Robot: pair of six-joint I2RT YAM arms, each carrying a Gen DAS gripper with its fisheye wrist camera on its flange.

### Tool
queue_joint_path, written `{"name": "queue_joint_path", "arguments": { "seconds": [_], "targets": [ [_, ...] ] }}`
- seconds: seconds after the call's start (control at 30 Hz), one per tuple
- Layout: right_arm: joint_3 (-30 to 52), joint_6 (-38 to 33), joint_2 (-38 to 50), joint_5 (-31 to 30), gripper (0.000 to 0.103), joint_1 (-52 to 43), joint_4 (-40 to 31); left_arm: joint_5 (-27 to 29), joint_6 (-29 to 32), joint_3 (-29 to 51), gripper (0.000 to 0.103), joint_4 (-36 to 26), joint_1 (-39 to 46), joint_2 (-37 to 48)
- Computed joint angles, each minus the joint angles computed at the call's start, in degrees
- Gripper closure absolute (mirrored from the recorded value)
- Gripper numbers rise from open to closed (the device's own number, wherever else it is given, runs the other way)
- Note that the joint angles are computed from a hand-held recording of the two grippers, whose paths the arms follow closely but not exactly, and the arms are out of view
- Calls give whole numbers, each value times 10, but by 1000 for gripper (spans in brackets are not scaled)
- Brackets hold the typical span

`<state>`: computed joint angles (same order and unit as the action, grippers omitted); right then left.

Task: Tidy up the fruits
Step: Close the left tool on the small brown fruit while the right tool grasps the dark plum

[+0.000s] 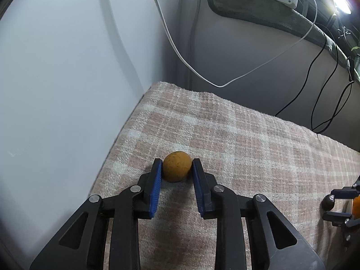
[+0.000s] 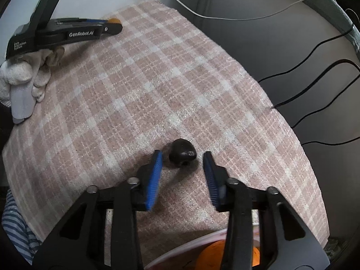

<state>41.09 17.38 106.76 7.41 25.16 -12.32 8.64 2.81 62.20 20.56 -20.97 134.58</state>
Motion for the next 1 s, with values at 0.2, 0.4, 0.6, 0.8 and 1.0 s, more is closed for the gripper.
{"name": "queue_joint_path", "arguments": {
  "seconds": [0.2, 0.4, 0.6, 0.8, 1.0],
  "targets": [
    [-7, 8, -7, -14, 73, -4, 10, 2, 7, -9, 78, 6, 7, -5],
    [5, 5, 9, -5, 79, -5, 12, 4, 8, -33, 79, 18, 8, -19],
    [-2, 6, 4, 1, 80, 1, 22, 5, 8, -31, 79, 19, 7, -18],
    [-25, 13, -33, -2, 80, 2, 27, 13, 11, -53, 79, 31, 9, -33],
    [-34, 16, -65, -5, 80, 13, 25, 18, 17, -97, 79, 37, 15, -75]
  ]
}}
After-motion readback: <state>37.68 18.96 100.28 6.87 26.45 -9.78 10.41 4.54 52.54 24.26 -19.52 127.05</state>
